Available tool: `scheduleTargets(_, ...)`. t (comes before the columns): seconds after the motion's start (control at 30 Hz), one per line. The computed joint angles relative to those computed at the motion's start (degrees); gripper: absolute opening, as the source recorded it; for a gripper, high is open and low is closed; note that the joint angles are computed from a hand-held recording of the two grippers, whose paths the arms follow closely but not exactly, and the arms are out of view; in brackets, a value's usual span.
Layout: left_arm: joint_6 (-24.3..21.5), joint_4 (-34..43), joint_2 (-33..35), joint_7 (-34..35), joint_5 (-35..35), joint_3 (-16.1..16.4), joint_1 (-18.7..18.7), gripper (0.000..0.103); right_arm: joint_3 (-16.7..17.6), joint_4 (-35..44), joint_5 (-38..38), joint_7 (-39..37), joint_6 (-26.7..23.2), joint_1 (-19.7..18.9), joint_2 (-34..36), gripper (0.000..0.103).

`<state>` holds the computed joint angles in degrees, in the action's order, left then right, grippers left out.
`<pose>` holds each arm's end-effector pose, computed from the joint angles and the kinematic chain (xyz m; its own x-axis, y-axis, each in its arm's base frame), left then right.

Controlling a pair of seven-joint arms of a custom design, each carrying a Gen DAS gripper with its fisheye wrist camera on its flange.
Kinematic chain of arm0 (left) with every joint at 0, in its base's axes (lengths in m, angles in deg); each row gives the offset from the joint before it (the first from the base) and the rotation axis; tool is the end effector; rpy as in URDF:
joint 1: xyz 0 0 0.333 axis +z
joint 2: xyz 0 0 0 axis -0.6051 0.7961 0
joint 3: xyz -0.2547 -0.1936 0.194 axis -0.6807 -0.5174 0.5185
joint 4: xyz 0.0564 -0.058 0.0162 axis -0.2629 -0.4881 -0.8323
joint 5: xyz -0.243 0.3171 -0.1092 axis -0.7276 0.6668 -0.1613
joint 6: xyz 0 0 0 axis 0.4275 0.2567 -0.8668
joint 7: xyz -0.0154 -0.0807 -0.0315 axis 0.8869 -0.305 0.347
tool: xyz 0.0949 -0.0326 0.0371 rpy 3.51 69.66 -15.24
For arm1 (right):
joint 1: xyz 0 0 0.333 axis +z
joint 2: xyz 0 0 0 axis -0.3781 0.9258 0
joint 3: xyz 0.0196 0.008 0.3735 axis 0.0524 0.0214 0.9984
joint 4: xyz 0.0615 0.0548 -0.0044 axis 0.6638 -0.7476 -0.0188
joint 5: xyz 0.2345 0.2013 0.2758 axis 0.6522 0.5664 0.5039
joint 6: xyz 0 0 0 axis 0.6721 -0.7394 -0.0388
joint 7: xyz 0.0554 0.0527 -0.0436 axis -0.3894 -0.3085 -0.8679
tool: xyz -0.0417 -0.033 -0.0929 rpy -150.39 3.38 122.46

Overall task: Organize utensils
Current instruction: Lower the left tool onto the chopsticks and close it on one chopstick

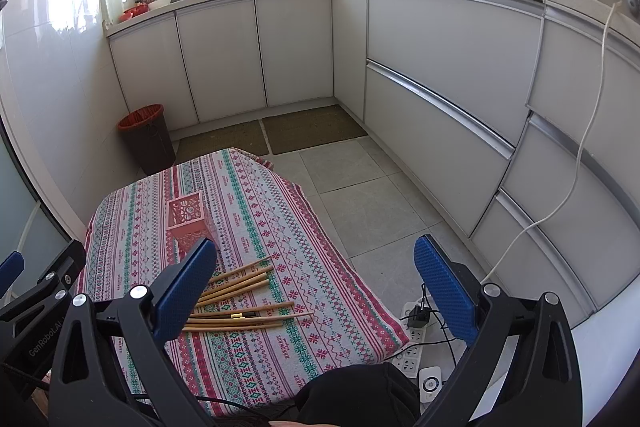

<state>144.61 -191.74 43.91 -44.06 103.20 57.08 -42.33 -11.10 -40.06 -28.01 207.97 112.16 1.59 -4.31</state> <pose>0.4785 -0.2169 0.7483 0.4733 -0.8806 -0.0249 -0.5436 -0.2697 -0.7949 0.5285 0.3352 0.7402 0.1517 -0.9868 -0.0575 -0.6234 -0.0504 -0.7803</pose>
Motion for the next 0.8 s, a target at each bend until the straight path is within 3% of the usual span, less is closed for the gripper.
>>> scheduleTargets(0.23, -0.1, 0.1, 0.1, 0.1, -0.5, 0.2, -0.1, 0.096, 0.0, -0.2, 0.3, 0.4, 0.2, 0.0, -0.1, 0.096)
scheduleTargets(0.3, -0.1, 0.3, 0.6, 1.2, -1.8, 0.7, -0.2, 0.096, -0.3, -0.4, 3.7, -0.3, 0.5, -0.3, 0.0, 0.096)
scheduleTargets(0.33, 0.4, 0.3, 1.1, 1.8, -3.4, 1.5, -0.2, 0.096, -0.6, -0.6, 6.9, -1.3, 0.9, -0.4, 0.0, 0.096)
scheduleTargets(0.4, 3.0, 0.2, 2.3, 4.8, -10.0, 4.3, -0.3, 0.096, -1.5, -1.1, 20.5, -7.4, 1.8, -1.1, 0.6, 0.096)
scheduleTargets(0.47, 8.9, -0.7, 3.7, 11.0, -19.0, 7.8, -0.3, 0.096, -2.2, -1.2, 33.6, -13.1, 1.0, -2.1, 1.8, 0.096)
scheduleTargets(0.53, 16.3, -1.8, 6.0, 19.3, -27.0, 10.3, -0.2, 0.096, -2.4, -0.5, 40.4, -16.5, -1.8, -3.2, 3.7, 0.096)
scheduleTargets(0.57, 17.5, -1.2, 7.7, 22.2, -28.5, 10.4, 0.2, 0.096, -2.4, -0.3, 40.7, -16.7, -3.2, -3.6, 4.5, 0.096)
scheduleTargets(0.63, 14.6, 2.3, 12.4, 29.4, -30.2, 10.1, 0.2, 0.096, -2.5, 0.2, 37.7, -14.6, -5.2, -3.9, 6.1, 0.096)
scheduleTargets(0.7, 6.8, 8.6, 18.0, 37.6, -33.2, 9.8, -0.6, 0.096, -2.5, 1.0, 35.7, -13.0, -6.4, -4.2, 8.1, 0.096)
scheduleTargets(0.8, 1.3, 14.5, 24.1, 39.8, -34.8, 10.3, -1.9, 0.096, -2.0, 2.2, 38.4, -15.0, -7.8, -5.7, 11.0, 0.096)
